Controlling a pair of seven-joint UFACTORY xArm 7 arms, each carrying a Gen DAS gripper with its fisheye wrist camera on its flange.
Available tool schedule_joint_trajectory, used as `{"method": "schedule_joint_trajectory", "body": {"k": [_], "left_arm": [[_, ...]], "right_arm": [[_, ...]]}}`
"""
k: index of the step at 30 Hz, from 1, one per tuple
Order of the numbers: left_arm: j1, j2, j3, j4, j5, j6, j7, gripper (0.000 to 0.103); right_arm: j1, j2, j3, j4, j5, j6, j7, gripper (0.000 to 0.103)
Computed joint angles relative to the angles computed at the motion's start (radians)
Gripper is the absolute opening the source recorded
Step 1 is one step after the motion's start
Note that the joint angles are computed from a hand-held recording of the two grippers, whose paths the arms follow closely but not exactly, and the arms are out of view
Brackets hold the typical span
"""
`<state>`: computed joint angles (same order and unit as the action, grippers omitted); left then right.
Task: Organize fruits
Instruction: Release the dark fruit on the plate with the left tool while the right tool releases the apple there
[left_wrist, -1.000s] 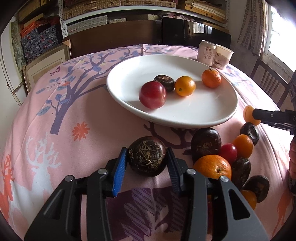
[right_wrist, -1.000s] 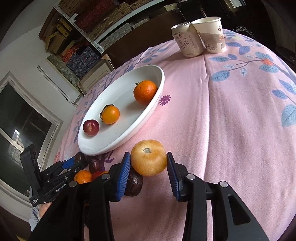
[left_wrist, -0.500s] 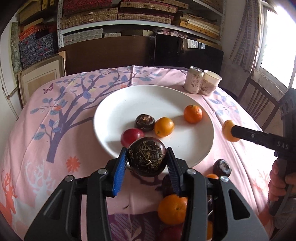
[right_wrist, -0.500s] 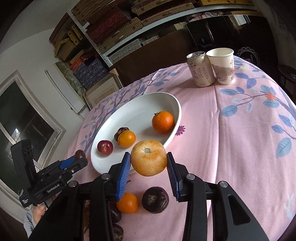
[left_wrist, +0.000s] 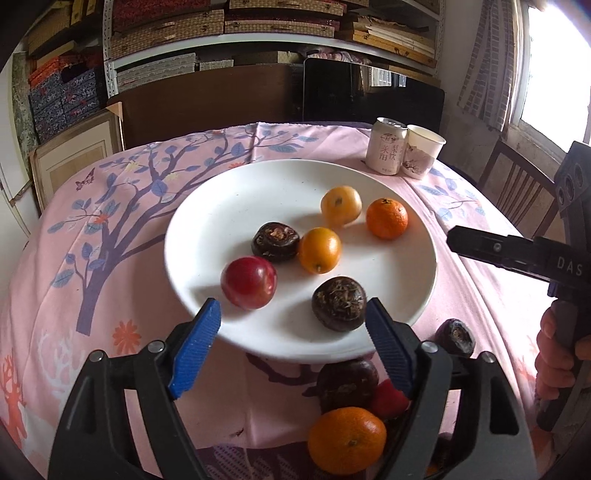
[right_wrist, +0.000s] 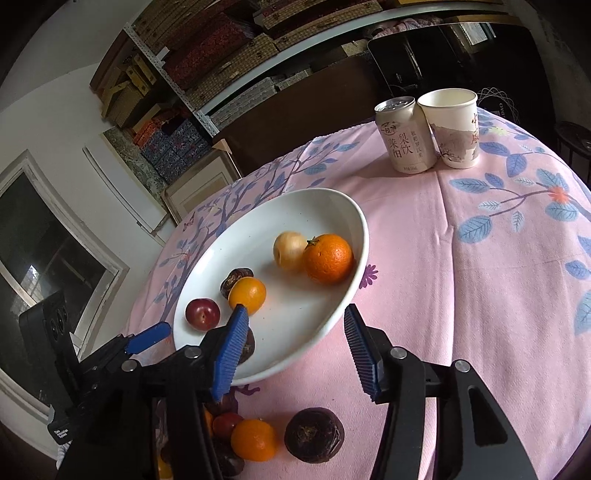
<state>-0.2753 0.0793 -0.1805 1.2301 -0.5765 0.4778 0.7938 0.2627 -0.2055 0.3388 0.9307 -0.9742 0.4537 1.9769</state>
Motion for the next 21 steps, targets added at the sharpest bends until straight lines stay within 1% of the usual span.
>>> {"method": "schedule_joint_trajectory", "body": {"k": [1, 4, 7, 10, 13, 16, 21], "left_arm": [[0.002, -0.006, 0.003, -0.009, -0.003, -0.011, -0.003, 0.09], [0.014, -0.036, 0.008, -0.039, -0.076, -0.033, 0.043, 0.092], [0.013, -0.076, 0.021, -0.086, -0.112, -0.065, 0.08, 0.096], [0.01, -0.111, 0.042, -0.133, -0.119, -0.08, 0.096, 0.096], [0.008, -0.139, 0.067, -0.164, -0.147, -0.074, 0.113, 0.096], [0.006, -0.165, 0.089, -0.189, -0.18, -0.063, 0.131, 0.096], [0.0, -0.24, 0.129, -0.27, -0.234, -0.05, 0.182, 0.096]], "right_arm": [[0.006, -0.001, 0.005, -0.002, 0.007, 0.011, -0.005, 0.055], [0.026, 0.003, 0.02, 0.006, 0.017, 0.058, -0.029, 0.06], [0.048, 0.005, 0.03, 0.016, 0.013, 0.11, -0.044, 0.062], [0.063, -0.008, 0.027, 0.001, 0.019, 0.113, -0.045, 0.063], [0.069, -0.027, 0.031, -0.018, 0.03, 0.12, -0.038, 0.063], [0.067, -0.055, 0.044, -0.041, 0.032, 0.13, -0.013, 0.067], [0.056, -0.092, 0.066, -0.071, 0.046, 0.139, 0.003, 0.067]]}}
